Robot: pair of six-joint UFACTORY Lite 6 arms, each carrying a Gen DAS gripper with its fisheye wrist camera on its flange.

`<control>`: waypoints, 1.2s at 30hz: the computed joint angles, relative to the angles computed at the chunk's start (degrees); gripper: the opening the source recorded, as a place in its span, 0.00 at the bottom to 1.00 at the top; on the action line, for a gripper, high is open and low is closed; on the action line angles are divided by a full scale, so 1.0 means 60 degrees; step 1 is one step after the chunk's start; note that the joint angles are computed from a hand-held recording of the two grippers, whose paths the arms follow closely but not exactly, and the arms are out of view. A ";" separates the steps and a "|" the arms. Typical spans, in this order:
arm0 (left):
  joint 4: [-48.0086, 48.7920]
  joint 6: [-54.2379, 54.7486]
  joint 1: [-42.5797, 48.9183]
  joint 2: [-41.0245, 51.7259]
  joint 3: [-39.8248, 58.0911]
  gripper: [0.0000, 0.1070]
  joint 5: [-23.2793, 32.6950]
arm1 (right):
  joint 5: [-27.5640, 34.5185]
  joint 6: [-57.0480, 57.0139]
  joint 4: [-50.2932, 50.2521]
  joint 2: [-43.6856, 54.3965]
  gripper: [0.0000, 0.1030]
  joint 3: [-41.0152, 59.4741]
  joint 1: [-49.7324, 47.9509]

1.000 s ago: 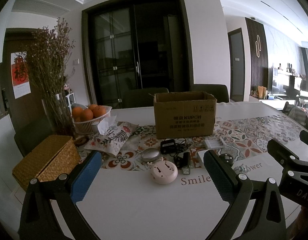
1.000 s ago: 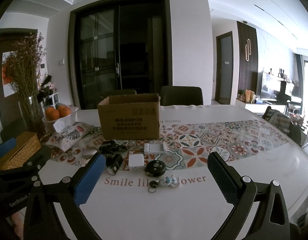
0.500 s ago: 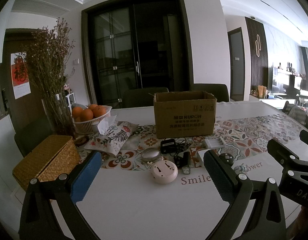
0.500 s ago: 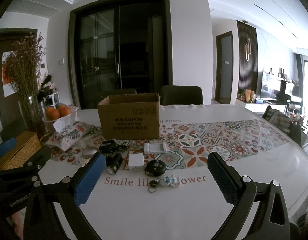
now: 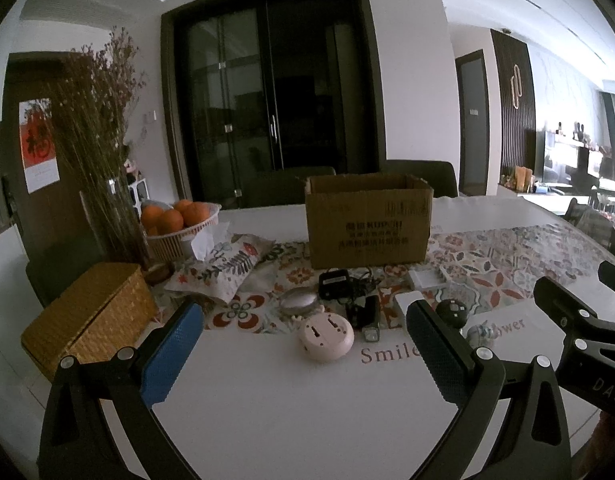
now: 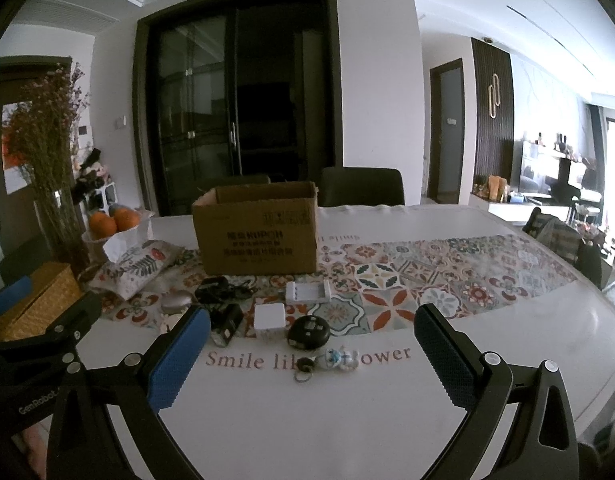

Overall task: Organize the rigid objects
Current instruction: 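Move the left tool toward the pink round lamp while the right tool approaches the white astronaut figurine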

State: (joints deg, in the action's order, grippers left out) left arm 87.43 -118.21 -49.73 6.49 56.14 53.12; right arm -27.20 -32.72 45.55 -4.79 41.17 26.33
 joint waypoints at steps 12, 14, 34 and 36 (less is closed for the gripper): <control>0.0135 -0.0140 0.0495 0.0999 0.0382 0.96 -0.0447 | 0.0347 0.1262 -0.1008 0.1317 1.00 0.0622 -0.0445; 0.0344 -0.0278 0.0654 0.1189 0.0444 0.96 -0.0686 | 0.0328 0.1361 -0.1073 0.1550 1.00 0.0711 -0.0493; -0.0463 0.1025 0.2157 0.4261 0.3166 0.96 -0.2742 | 0.1589 0.1895 -0.1485 0.4896 1.00 0.3536 -0.1537; -0.0579 0.1166 0.2256 0.4445 0.3361 0.96 -0.2867 | 0.1619 0.1724 -0.1310 0.5162 1.00 0.3809 -0.1573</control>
State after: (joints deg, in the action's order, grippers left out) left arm 83.96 -111.21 -36.20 33.16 76.31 35.92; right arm -17.48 -22.38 37.69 26.18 64.03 16.89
